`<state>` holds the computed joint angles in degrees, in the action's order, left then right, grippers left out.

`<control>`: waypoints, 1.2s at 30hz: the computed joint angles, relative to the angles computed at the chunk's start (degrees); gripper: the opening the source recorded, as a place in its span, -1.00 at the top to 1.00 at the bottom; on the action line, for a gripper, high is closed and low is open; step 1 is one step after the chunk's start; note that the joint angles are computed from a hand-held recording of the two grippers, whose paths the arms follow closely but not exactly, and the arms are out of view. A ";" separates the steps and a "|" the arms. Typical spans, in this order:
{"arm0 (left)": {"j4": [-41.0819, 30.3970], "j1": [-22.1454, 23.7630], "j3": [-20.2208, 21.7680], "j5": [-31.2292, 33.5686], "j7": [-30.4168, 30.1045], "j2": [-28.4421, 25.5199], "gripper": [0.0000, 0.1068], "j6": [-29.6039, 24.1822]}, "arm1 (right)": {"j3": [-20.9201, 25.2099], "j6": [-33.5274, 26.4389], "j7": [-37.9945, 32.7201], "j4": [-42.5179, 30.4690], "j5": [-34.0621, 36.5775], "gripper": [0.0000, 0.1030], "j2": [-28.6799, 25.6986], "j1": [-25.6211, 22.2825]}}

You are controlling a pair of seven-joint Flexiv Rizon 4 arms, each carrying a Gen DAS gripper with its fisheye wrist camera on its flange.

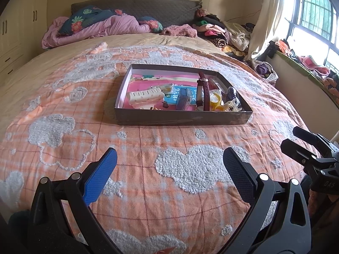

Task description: Organize jewelry

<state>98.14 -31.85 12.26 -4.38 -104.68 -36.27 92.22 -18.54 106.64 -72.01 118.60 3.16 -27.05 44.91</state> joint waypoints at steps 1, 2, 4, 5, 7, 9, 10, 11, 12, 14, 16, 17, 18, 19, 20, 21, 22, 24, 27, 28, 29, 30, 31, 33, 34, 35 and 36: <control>-0.10 -0.16 0.16 0.01 -0.10 -0.01 -0.75 -0.08 | 0.02 0.03 -0.01 0.01 0.02 -0.91 0.00 -0.02; -0.15 -0.22 0.25 0.05 -0.14 0.00 -0.75 -0.20 | 0.02 -0.07 -0.01 -0.04 0.00 -0.91 -0.02 -0.03; -0.23 -0.50 0.61 0.17 -0.41 0.00 -0.75 -0.42 | 0.05 -0.18 0.01 0.08 -0.08 -0.91 0.12 -0.05; -0.28 -0.60 0.73 0.27 -0.48 0.06 -0.75 -0.60 | -0.02 -0.13 -0.01 0.12 -0.08 -0.91 0.14 0.02; -0.55 -1.00 1.24 0.49 -0.91 -0.01 -0.75 -1.02 | 0.03 -0.13 0.03 0.06 -0.09 -0.91 0.08 -0.04; -0.85 -1.40 1.81 0.83 -1.37 -0.07 -0.75 -1.59 | -0.07 -0.04 0.05 0.04 -0.02 -0.91 0.02 0.05; -1.02 -1.61 2.08 1.06 -1.68 -0.16 -0.75 -1.77 | 0.05 -0.15 0.06 0.00 -0.07 -0.91 0.02 -0.05; -1.13 -1.59 2.10 1.27 -1.87 -0.16 -0.75 -2.02 | -0.03 -0.18 0.09 0.03 -0.05 -0.91 0.02 0.03; -1.24 -1.74 2.30 1.51 -2.20 -0.21 -0.75 -2.23 | 0.05 -0.19 0.07 0.05 -0.12 -0.91 0.07 -0.05; -1.45 -1.75 2.44 2.08 -2.67 -0.22 -0.75 -2.64 | -0.04 -0.03 0.07 0.07 -0.11 -0.91 0.04 0.02; -1.71 -1.73 2.51 2.62 -3.15 -0.31 -0.75 -3.13 | 0.04 -0.14 0.06 0.02 -0.13 -0.91 0.01 -0.06; -1.76 -1.50 2.26 2.94 -3.20 -0.29 -0.75 -3.17 | 0.00 -0.15 0.08 0.05 -0.10 -0.91 0.02 -0.02; -1.95 -1.67 2.53 3.30 -3.44 -0.40 -0.75 -3.31 | -0.15 -0.10 0.07 0.08 -0.06 -0.91 0.02 0.12; -2.13 -2.07 3.07 3.61 -3.94 -0.49 -0.75 -3.52 | -0.14 -0.25 0.09 0.03 -0.09 -0.91 0.01 0.10; -2.20 -1.97 2.98 3.89 -4.14 -0.52 -0.75 -3.59 | -0.21 -0.39 0.17 0.02 -0.09 -0.91 0.01 0.15; -2.26 -1.60 2.57 4.09 -4.14 -0.52 -0.75 -3.68 | -0.43 -0.42 0.24 0.11 -0.05 -0.91 0.03 0.29; -2.31 -1.25 2.19 4.26 -4.09 -0.51 -0.75 -3.90 | -0.61 -0.62 0.35 0.05 -0.07 -0.91 -0.04 0.40; -2.57 -1.23 2.28 4.77 -4.33 -0.59 -0.75 -4.38 | -1.73 -1.06 0.83 0.04 0.10 -0.91 -0.21 1.21; -2.48 0.19 0.60 4.81 -4.38 -0.45 -0.75 -4.73 | -1.82 -2.03 1.91 -0.38 -0.37 -0.91 -0.67 0.64; -2.47 0.93 -0.16 4.11 -4.70 -0.33 -0.75 -5.75 | -1.95 -2.16 2.40 -0.39 -0.49 -0.91 -0.80 0.51; -2.71 0.75 0.34 3.82 -5.72 -0.33 -0.75 -6.82 | -1.49 -2.35 2.86 -0.55 -0.81 -0.91 -0.91 -0.21; -2.88 0.86 0.62 3.74 -6.74 -0.38 -0.75 -7.43 | -1.37 -2.91 3.43 -0.87 -1.11 -0.91 -1.16 -0.86; -2.72 1.80 -0.11 3.50 -7.32 -0.29 -0.75 -7.44 | -2.08 -3.70 4.18 -1.09 -1.31 -0.91 -1.38 -0.82; -2.26 5.10 -2.85 1.82 -7.97 0.06 -0.75 -8.05 | -1.44 -4.57 5.72 -1.85 -2.31 -0.91 -1.80 -2.85; -2.45 5.96 -3.13 1.35 -8.49 0.02 -0.75 -8.62 | -2.04 -5.13 6.78 -2.24 -2.56 -0.91 -2.14 -3.21; -3.36 5.80 -1.55 1.27 -10.00 -0.31 -0.75 -10.01 | -3.88 -5.99 8.14 -2.97 -2.70 -0.91 -2.87 -3.03; -5.23 4.94 1.41 1.65 -12.37 -1.03 -0.75 -12.73 | -4.98 -6.29 9.14 -3.66 -3.21 -0.91 -3.63 -3.32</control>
<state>92.92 -26.91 13.67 -2.74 -117.05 -37.29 79.49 -23.52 100.34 -62.87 114.93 -0.05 -30.69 41.59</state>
